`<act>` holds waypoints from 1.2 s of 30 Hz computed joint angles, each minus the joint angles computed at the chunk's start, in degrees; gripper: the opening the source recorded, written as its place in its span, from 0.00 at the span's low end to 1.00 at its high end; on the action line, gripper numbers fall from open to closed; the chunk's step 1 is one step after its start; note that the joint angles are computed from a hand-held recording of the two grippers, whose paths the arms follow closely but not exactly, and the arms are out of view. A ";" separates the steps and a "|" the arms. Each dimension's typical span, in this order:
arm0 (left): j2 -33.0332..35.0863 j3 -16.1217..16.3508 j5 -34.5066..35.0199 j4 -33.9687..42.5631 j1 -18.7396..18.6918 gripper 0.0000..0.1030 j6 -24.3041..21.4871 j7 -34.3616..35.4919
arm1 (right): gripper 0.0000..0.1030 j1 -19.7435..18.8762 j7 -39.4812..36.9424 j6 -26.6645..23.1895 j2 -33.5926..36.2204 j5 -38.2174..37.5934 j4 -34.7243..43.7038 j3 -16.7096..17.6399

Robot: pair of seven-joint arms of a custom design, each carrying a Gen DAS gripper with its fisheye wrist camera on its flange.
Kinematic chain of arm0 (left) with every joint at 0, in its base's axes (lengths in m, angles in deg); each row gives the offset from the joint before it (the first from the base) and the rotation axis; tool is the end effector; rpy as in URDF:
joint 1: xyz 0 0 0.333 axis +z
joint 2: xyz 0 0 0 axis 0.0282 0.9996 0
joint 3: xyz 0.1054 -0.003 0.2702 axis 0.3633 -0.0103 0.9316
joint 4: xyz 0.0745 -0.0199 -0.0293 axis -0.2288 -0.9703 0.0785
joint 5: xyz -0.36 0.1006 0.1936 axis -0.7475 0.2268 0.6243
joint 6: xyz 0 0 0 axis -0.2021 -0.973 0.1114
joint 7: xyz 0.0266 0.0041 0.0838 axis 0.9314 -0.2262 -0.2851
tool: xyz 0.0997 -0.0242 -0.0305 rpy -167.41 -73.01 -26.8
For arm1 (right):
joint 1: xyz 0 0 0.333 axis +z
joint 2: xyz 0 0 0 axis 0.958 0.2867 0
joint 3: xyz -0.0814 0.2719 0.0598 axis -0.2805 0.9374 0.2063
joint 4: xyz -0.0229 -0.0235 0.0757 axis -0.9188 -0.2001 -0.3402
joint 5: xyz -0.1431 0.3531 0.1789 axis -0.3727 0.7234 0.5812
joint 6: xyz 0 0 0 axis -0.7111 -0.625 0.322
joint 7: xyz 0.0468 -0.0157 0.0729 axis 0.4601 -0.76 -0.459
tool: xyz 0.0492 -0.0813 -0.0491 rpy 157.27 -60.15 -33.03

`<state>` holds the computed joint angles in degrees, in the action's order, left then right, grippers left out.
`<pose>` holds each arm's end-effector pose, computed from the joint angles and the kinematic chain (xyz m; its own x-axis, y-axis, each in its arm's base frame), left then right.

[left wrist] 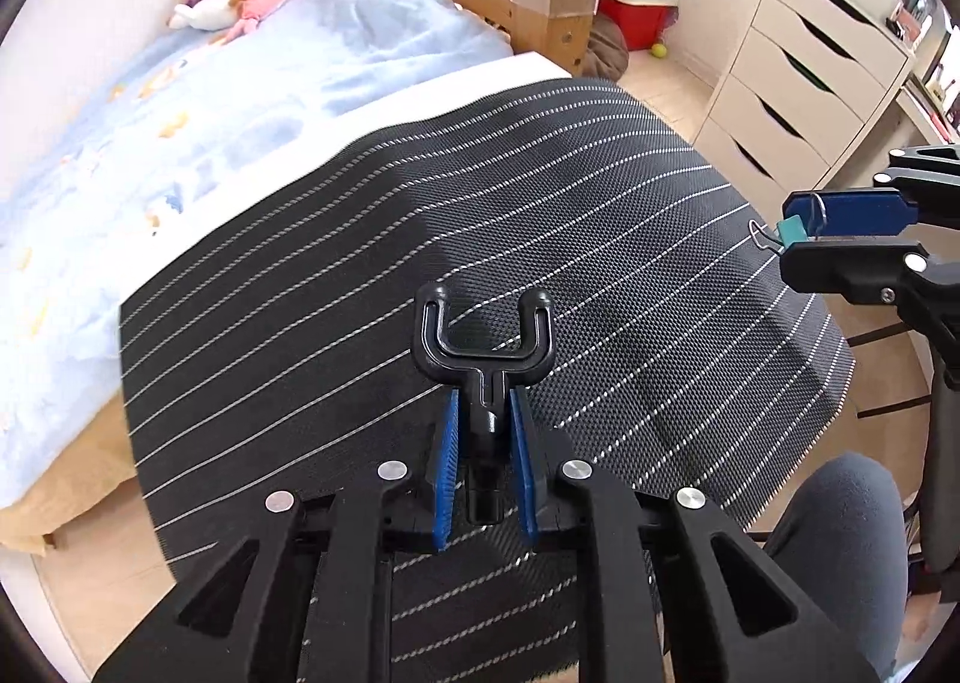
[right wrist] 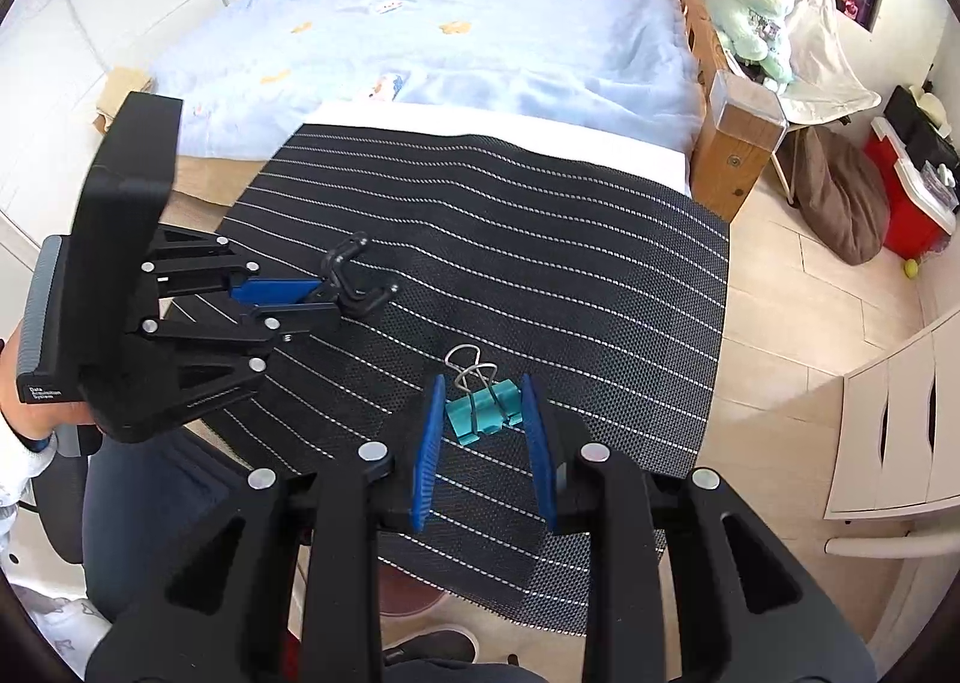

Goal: Collect trash
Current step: 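Carry the teal clip over the bin and open the right tool while left lifts the black clip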

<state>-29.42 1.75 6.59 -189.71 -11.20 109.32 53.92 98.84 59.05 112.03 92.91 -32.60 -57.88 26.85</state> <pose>0.5314 -0.2315 0.5043 -0.0494 -0.9988 0.0000 -0.9146 0.0453 -0.4018 0.5889 0.3721 0.5535 0.7614 -0.6348 -0.1316 -0.6169 -0.6471 -0.4479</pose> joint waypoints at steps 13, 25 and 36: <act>-13.86 0.50 1.78 -9.63 -2.31 0.16 2.65 -2.39 | 0.25 -0.27 -4.19 4.98 -8.67 4.13 -8.66 1.28; -26.36 0.09 3.55 -18.26 -7.22 0.16 5.41 -5.93 | 0.25 -0.11 -12.29 9.61 -22.85 12.87 -24.02 2.00; -33.05 -0.39 3.44 -24.98 -11.61 0.16 6.11 -11.95 | 0.25 0.94 -15.26 11.10 -33.93 16.95 -36.50 2.24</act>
<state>-62.47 1.36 10.03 -214.68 -22.82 115.43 41.97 99.77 43.80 123.13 58.98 -15.65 -94.37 29.09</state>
